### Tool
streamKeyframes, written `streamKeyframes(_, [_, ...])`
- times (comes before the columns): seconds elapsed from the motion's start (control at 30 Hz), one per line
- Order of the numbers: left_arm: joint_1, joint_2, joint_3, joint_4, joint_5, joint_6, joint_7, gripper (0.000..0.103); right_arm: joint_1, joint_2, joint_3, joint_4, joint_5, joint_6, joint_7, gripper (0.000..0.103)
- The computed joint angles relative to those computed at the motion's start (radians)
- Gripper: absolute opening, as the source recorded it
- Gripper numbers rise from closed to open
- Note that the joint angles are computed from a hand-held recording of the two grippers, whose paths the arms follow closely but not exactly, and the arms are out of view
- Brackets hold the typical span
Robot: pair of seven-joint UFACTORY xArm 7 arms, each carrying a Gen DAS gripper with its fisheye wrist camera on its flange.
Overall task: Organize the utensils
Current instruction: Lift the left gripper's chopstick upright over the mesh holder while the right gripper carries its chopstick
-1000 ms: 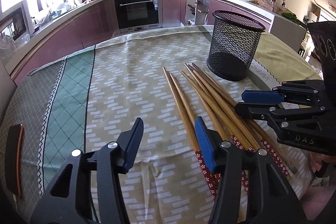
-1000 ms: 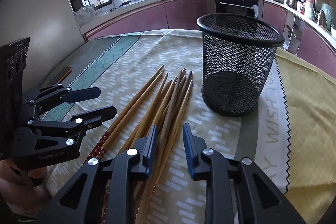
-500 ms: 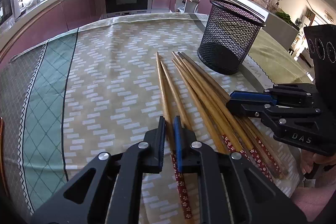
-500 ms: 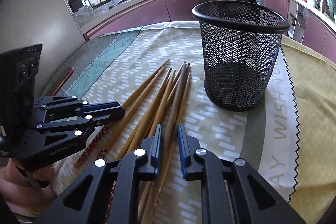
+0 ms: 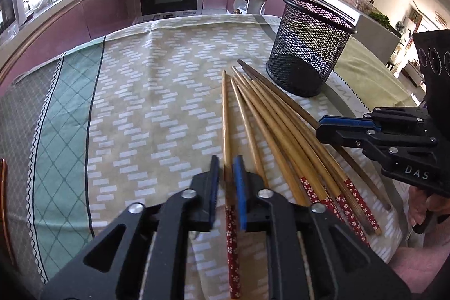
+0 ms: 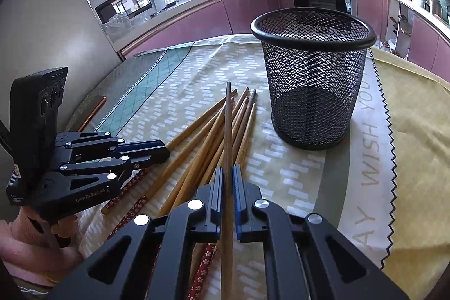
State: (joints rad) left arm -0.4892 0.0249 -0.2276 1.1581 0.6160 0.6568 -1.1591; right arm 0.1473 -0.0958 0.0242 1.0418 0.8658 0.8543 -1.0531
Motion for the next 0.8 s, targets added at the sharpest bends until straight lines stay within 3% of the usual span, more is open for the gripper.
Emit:
streamKeyframes(0.03, [0.001, 0.007, 0.001, 0.009, 0.004, 0.006, 0.003, 0.025, 0.0, -0.002, 0.0, -0.001, 0.004, -0.001, -0.004, 0.006])
streamKeyframes(0.17, [0.005, 0.034, 0.014, 0.038, 0.0, 0.005, 0.03, 0.024, -0.001, -0.021, -0.01, -0.005, 0.033, 0.013, -0.047, 0.006])
streamKeyframes(0.23, [0.002, 0.048, 0.02, 0.057, 0.003, 0.022, 0.032, 0.009, -0.001, -0.035, -0.016, -0.009, 0.051, 0.017, -0.073, 0.006])
streamKeyframes(0.4, [0.004, 0.028, 0.032, 0.041, 0.003, -0.01, 0.001, 0.007, -0.001, -0.068, -0.037, -0.011, 0.107, 0.031, -0.13, 0.006])
streamKeyframes(0.8, [0.093, -0.128, -0.023, 0.006, 0.053, -0.228, -0.018, 0.007, -0.037, -0.063, -0.083, 0.088, 0.278, 0.052, -0.2, 0.006])
